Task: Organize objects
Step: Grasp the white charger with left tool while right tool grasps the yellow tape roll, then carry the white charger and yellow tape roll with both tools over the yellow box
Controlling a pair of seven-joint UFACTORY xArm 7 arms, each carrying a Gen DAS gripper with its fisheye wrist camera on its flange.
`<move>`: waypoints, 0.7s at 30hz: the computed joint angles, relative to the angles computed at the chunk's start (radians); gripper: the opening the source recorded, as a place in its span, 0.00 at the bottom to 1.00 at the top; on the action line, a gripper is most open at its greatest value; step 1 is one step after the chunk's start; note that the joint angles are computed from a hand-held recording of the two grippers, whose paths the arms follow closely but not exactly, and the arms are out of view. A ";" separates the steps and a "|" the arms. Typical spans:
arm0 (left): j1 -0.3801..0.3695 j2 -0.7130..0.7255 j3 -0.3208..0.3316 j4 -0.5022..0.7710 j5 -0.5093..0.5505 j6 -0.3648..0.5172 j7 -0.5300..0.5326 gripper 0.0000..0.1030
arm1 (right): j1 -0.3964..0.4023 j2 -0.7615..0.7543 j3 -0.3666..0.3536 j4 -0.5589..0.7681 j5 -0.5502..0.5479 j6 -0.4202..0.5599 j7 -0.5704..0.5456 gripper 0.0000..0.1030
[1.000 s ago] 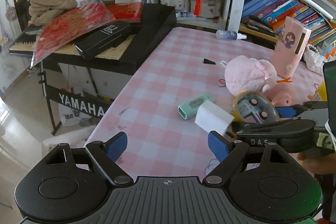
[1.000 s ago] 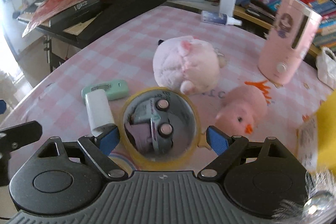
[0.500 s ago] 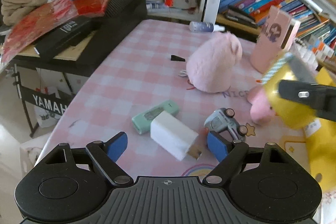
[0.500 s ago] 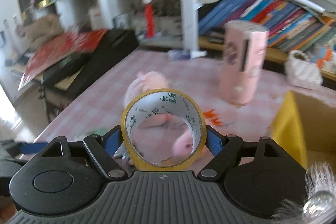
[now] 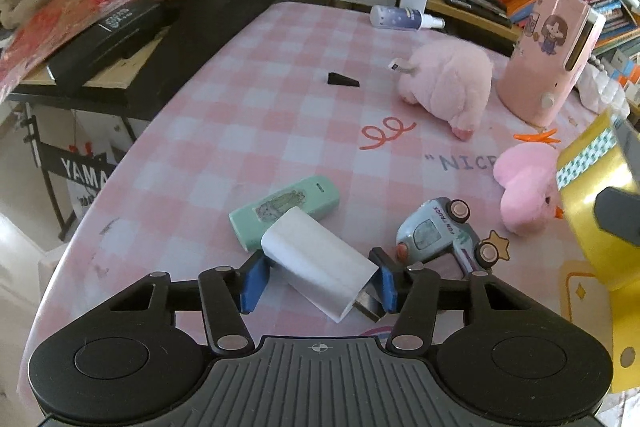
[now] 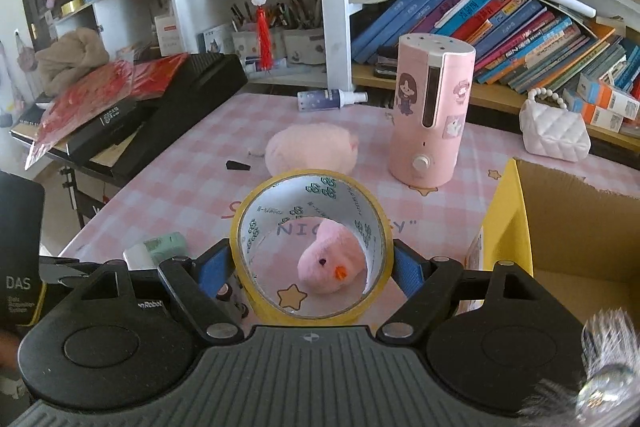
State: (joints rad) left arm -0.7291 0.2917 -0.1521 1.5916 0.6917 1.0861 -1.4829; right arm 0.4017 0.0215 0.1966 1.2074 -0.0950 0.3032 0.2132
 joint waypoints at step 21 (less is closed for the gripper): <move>0.000 -0.213 -0.120 -0.156 0.211 -0.069 -0.117 0.51 | 0.001 -0.144 0.028 -0.135 -0.039 0.019 0.068 0.78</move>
State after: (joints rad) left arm -0.7291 0.0788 -0.2717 1.4353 0.9028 1.0169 -1.5999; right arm 0.4028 -0.1226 0.2245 1.0721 -0.1345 0.3220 0.2808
